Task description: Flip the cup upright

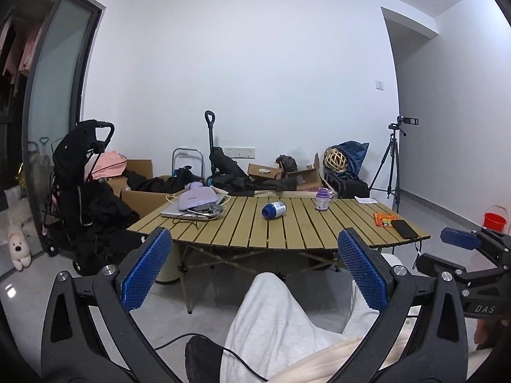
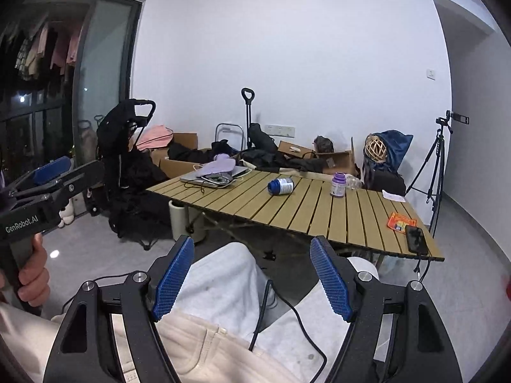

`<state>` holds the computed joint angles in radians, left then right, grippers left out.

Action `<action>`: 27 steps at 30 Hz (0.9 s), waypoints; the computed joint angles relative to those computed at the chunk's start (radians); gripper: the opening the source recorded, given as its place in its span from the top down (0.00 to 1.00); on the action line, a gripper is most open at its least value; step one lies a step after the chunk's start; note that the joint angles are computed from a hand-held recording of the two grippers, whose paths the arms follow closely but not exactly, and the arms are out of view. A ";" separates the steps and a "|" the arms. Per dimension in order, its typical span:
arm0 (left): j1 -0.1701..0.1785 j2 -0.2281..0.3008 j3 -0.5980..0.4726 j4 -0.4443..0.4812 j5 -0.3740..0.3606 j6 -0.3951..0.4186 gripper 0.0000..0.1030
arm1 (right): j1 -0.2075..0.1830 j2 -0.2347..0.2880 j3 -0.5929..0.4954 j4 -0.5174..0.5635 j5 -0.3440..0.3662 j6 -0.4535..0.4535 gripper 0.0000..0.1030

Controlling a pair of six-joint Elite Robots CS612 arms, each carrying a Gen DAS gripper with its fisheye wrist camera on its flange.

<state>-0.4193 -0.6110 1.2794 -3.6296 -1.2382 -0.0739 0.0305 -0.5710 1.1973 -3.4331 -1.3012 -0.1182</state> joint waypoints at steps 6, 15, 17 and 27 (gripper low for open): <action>-0.003 0.000 0.003 -0.005 -0.002 0.014 0.00 | -0.003 -0.003 0.014 -0.065 -0.010 0.027 0.22; -0.007 -0.003 0.012 -0.026 0.000 0.025 0.00 | -0.001 0.001 0.011 -0.077 -0.008 0.030 0.22; -0.007 -0.004 0.015 -0.024 -0.001 0.023 0.00 | 0.000 0.002 0.011 -0.079 -0.010 0.033 0.22; -0.008 -0.007 0.015 -0.021 -0.002 0.022 0.00 | -0.006 0.004 0.011 -0.088 0.002 0.033 0.22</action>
